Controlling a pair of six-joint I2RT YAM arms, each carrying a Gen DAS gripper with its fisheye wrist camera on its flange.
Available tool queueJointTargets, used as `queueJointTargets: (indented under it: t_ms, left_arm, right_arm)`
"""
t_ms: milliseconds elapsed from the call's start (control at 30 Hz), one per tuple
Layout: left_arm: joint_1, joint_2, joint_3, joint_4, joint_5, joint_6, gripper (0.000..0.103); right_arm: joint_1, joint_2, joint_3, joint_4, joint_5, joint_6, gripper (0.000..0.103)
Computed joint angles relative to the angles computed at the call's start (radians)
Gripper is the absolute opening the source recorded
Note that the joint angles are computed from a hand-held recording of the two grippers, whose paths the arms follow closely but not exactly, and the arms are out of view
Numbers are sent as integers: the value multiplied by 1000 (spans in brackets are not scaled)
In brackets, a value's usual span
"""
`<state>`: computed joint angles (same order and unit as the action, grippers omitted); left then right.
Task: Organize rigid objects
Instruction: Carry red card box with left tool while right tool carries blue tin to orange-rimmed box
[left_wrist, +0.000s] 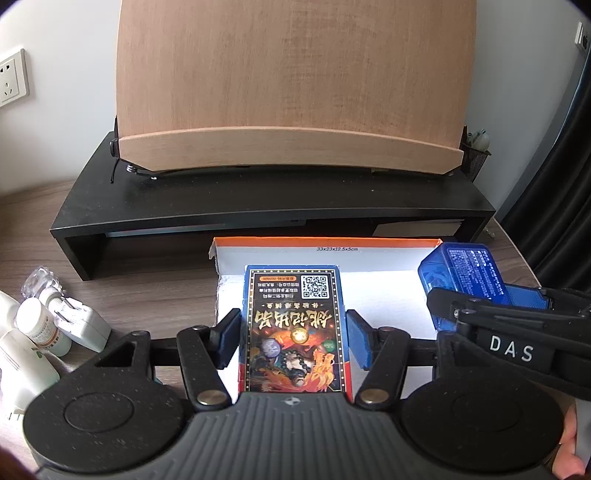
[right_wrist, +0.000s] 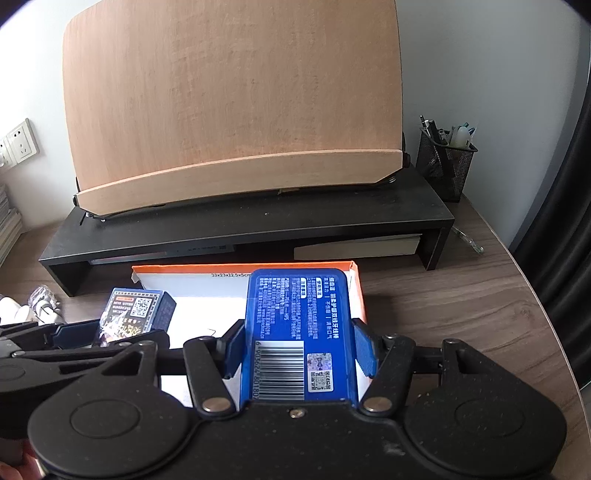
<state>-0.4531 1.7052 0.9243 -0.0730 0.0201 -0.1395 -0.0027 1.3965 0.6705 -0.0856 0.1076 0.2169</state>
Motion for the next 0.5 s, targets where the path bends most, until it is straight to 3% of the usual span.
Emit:
queueJointTargets:
  t_ms: [500]
  left_arm:
    - [8,33,22,-7,13,18,59]
  right_arm:
    - [13,41,33,-3,21,-4,71]
